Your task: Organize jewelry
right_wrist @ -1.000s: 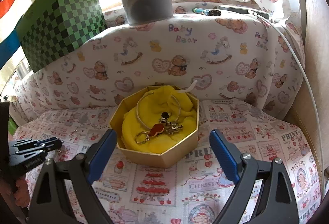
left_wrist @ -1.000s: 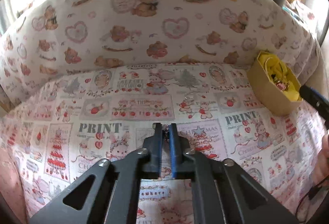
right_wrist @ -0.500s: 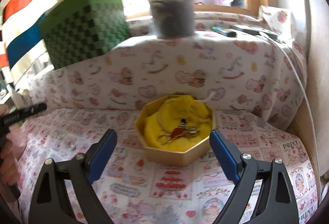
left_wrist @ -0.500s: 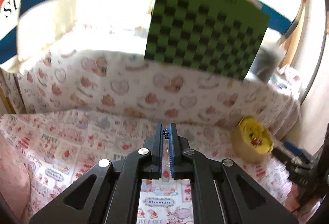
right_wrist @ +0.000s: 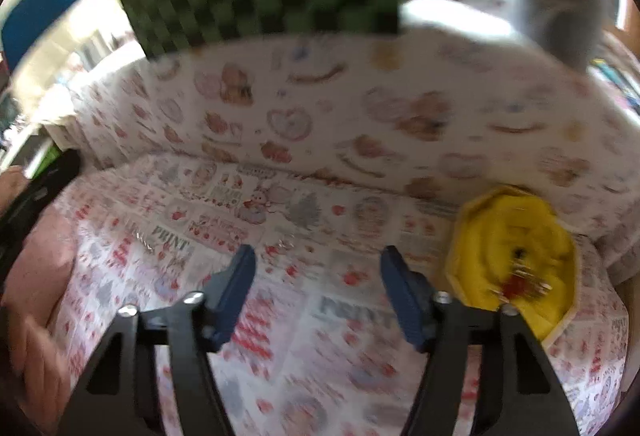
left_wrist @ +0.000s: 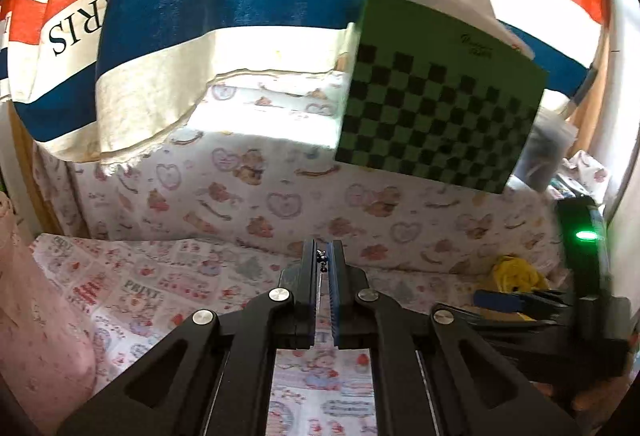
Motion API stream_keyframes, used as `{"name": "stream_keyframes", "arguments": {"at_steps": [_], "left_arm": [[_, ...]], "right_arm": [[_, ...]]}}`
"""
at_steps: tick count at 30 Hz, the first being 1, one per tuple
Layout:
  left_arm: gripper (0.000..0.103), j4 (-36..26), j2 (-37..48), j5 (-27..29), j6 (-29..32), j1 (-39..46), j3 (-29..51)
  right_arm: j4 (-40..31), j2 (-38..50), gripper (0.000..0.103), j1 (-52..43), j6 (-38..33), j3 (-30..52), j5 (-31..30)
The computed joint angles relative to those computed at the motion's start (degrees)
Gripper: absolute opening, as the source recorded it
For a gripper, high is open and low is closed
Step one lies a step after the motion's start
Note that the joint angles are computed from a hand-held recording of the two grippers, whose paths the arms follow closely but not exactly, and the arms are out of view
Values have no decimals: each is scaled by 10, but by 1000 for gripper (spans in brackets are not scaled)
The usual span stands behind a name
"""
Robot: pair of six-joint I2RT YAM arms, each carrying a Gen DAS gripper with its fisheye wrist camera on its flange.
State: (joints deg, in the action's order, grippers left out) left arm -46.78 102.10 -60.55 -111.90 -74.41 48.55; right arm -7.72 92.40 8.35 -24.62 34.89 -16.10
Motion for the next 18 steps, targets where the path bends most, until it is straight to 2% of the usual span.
{"name": "stream_keyframes", "arguments": {"at_steps": [1, 2, 4, 8, 11, 14, 18], "left_arm": [[4, 16, -13, 1, 10, 0, -13], [4, 32, -25, 3, 19, -1, -24], [4, 32, -32, 6, 5, -2, -32], [4, 26, -48, -4, -16, -10, -46], [4, 12, -45, 3, -21, -6, -40], [4, -8, -34, 10, -24, -1, -26], [4, -1, -31, 14, -16, 4, -27]], "right_arm": [[10, 23, 43, 20, 13, 10, 18], [19, 41, 41, 33, 20, 16, 30], [34, 66, 34, 51, 30, 23, 46], [46, 98, 28, 68, 35, 32, 49], [74, 102, 22, 89, 38, 19, 81], [85, 97, 13, 96, 40, 7, 84], [92, 79, 12, 100, 42, -14, 92]]}}
